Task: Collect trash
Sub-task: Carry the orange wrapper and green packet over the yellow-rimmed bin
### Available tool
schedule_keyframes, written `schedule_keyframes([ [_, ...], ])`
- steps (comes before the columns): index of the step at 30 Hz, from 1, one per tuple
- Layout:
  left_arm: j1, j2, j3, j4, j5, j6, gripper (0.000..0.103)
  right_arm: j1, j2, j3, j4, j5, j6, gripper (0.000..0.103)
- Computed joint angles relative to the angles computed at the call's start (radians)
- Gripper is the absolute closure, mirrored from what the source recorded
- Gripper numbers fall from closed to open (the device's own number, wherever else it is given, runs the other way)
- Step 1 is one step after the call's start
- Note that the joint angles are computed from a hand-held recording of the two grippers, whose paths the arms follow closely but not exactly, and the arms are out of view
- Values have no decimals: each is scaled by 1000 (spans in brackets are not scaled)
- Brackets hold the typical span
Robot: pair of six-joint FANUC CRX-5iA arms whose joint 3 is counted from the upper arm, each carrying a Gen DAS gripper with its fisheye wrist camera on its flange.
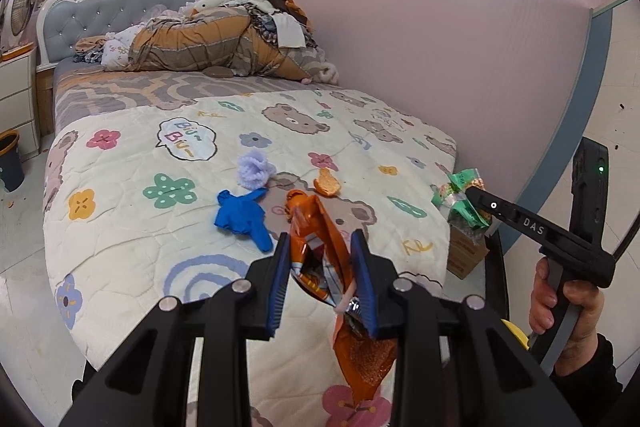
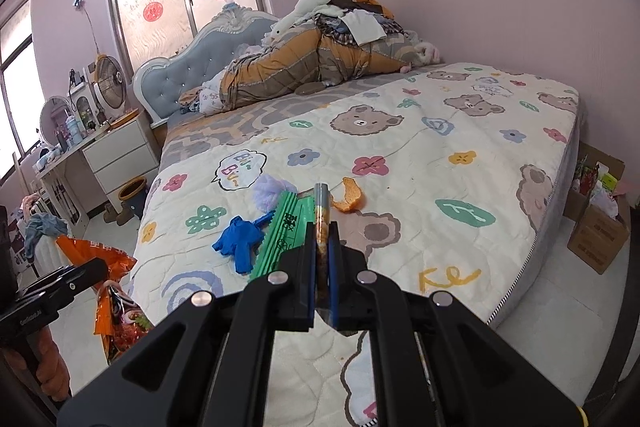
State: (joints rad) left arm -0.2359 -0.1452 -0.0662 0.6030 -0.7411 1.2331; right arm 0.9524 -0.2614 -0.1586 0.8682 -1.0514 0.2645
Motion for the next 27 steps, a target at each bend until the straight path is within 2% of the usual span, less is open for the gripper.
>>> schedule_keyframes([
  [9,-57,-35,-20,44,-26,-56,74,138,-113,-89,77,-140,-102,98],
  [16,-116,-46,-14,44,-43,-79,74,266,-187,-144,126,-287,-182,98],
  [27,-218,-32,14,57,-46,-130,74,541,-284,-208,214,-631,-337,98],
])
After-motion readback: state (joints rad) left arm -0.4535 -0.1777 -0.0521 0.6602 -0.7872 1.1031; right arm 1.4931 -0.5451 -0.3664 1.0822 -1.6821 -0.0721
